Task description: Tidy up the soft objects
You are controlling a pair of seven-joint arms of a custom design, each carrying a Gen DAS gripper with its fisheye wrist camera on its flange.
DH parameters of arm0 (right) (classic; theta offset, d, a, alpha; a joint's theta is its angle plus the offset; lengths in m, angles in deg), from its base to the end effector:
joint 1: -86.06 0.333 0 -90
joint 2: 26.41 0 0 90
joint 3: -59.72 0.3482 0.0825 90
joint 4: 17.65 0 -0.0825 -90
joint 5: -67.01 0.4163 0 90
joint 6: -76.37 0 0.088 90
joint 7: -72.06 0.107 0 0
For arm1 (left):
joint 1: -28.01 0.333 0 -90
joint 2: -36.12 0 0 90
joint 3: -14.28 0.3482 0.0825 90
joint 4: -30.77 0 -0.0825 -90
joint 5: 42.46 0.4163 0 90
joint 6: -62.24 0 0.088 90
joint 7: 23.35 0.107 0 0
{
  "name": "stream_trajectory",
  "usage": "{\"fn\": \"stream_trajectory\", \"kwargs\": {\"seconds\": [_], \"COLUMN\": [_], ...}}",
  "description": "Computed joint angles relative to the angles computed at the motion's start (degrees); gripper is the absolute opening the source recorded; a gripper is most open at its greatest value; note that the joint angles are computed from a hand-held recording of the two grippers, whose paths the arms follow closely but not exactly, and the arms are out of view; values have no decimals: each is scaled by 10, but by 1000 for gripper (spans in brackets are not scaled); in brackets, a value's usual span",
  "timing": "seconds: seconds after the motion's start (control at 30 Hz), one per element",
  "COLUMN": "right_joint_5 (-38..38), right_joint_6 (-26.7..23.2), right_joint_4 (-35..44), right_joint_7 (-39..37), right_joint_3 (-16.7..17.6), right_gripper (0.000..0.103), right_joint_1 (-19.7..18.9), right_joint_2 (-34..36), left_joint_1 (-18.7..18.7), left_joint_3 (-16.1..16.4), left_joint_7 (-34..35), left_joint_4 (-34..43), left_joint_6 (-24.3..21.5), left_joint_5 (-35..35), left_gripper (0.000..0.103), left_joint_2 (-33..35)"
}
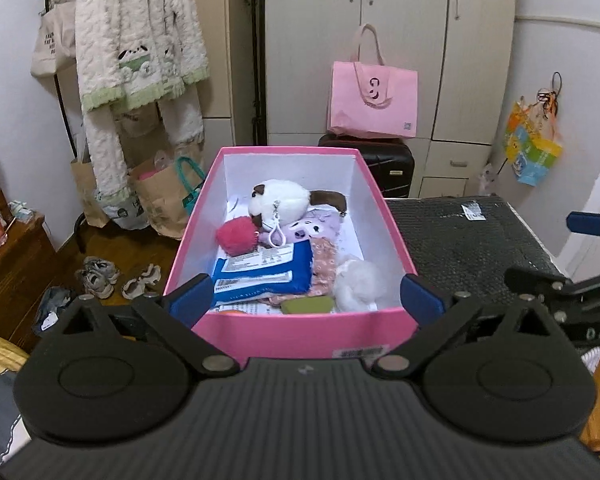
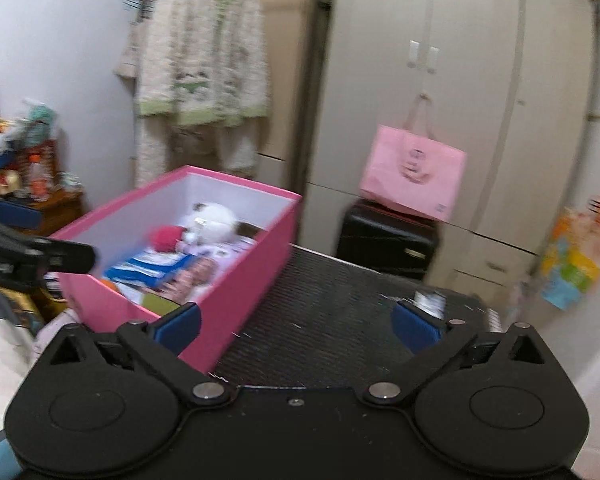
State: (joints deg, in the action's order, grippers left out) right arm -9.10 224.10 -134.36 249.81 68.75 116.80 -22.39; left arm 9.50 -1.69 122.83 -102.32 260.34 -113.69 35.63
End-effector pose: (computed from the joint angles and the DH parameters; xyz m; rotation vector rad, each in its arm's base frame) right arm 0.4722 0.4126 0.4668 -1.7778 1.4826 -0.9329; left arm 0.4928 -0.2045 0.4383 -1.4970 1.8405 -0.9865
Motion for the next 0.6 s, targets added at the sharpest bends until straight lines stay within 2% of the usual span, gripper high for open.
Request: {"fn": "stream_trajectory", "kwargs": {"seconds": [0.07,0.13,0.27,0.4,0.6], "right_joint_5": [26,23,26,29,31], "right_joint_6": [-36,-61,-49,-68,-98], "right_joint_4": [-3,-10,-36,-49,-73], "right_joint_7": [-22,-14,27,81,135], "right_joint_3": [6,12,19,29,40], "right_gripper": [103,103,103,103,103], "right_joint_1": [6,13,11,12,15], "right_joint_2": [-7,-16,-39,-47,-63], "left_joint_1": [-5,-11,-25,-35,-40], "left_joint_3": [-7,-10,-15,-17,-16], "left_joint_7": [37,50,70,18,-12], "left_joint_4": [0,-1,2,-16,-32], "left_joint_6": [12,28,70,106,85], "left_joint_5": [-31,-38,-73,-48,-33], "left_gripper": [101,101,101,101,101], "left_joint_2": [-3,-2,5,7,3]}}
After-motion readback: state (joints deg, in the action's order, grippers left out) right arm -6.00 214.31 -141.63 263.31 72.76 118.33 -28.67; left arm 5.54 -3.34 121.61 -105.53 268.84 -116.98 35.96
